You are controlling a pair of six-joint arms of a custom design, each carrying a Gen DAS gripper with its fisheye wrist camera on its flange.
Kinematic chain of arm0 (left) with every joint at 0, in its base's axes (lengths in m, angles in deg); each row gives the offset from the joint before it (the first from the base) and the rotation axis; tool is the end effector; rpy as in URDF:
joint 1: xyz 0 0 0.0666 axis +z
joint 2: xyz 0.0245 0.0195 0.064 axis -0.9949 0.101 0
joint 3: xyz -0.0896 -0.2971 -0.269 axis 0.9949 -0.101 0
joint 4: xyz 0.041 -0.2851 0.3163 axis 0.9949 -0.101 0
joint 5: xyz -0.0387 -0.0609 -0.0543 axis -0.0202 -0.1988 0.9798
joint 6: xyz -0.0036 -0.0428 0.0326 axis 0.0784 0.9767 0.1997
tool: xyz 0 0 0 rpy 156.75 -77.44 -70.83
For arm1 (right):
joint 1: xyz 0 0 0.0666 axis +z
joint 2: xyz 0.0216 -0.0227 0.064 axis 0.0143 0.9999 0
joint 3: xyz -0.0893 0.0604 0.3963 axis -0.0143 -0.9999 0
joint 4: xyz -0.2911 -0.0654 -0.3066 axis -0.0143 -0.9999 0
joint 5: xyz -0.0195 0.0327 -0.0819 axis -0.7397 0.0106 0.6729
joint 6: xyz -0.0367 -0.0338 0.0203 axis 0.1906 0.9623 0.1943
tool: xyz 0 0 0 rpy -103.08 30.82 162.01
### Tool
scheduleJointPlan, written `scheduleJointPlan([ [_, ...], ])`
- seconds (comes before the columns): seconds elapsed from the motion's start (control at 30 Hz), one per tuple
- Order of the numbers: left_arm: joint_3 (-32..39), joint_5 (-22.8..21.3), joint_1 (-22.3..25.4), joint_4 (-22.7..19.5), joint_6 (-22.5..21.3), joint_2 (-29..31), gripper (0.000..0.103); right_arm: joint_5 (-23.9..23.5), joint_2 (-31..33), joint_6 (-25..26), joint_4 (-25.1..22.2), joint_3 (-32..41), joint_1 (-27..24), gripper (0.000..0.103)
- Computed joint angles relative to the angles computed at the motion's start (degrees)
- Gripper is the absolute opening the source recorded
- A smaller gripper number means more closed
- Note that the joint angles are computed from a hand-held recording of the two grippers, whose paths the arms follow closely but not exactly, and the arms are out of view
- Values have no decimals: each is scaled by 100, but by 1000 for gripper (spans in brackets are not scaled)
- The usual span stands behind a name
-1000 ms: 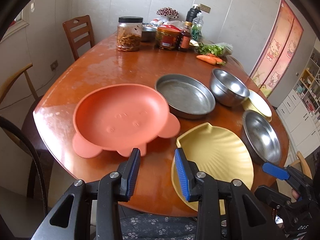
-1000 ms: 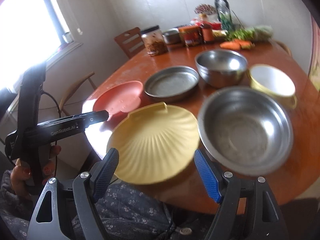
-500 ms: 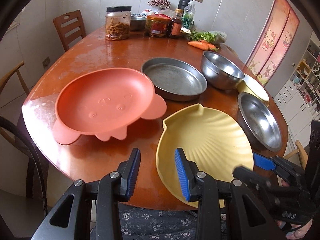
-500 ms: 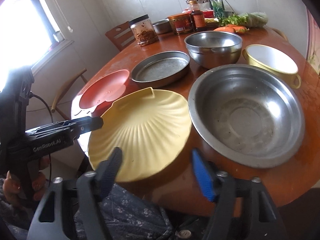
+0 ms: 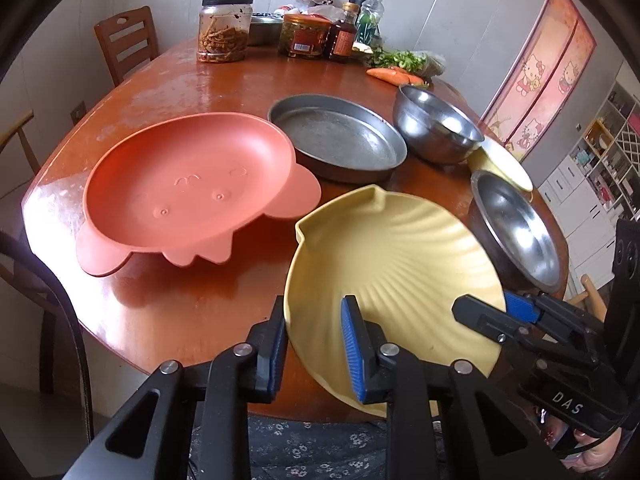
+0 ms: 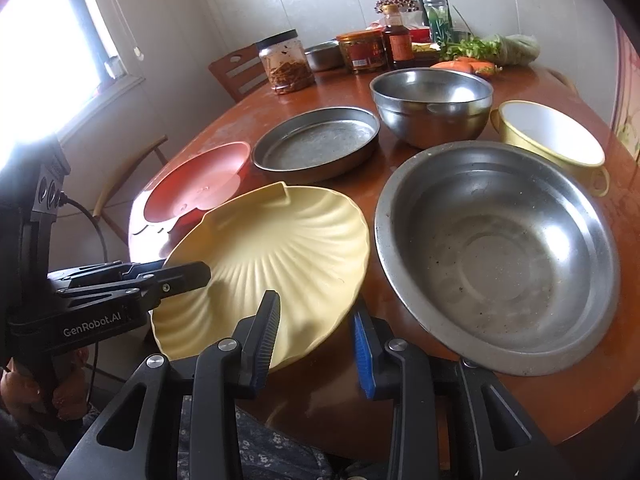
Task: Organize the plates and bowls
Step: 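Grasp the rim of the yellow shell plate with the left tool, then lift the yellow shell plate and lower it onto the pink plate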
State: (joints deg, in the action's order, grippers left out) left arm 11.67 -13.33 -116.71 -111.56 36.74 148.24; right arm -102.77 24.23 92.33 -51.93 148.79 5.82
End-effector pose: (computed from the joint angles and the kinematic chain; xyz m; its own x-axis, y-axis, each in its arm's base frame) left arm 0.5261 -0.3270 0.3911 -0.8094 -0.2600 -0.5266 -0.1534 0.9591 -0.2378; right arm 0.5690 0.0661 0.3729 -0.7255 -0.3305 -0.6037 -0.5577 0.7963 0.2343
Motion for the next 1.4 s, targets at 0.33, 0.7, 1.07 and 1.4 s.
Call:
scheduleJointPlan([
  [0.33, -113, -489, -25, 24, -18, -377, 26, -138, -240, 135, 199, -23, 115, 36],
  [0.7, -234, -897, 231, -136, 143, -728, 26, -224, -3, 192, 220, 556, 568, 37],
  [1.07, -366, -897, 696, -158, 249, -836, 26, -31, 506, 253, 18, 1186, 1051, 38],
  [1.4, -380, -542, 1039, -171, 300, -657, 26, 256, 1078, 255, -261, 1692, 1293, 38],
])
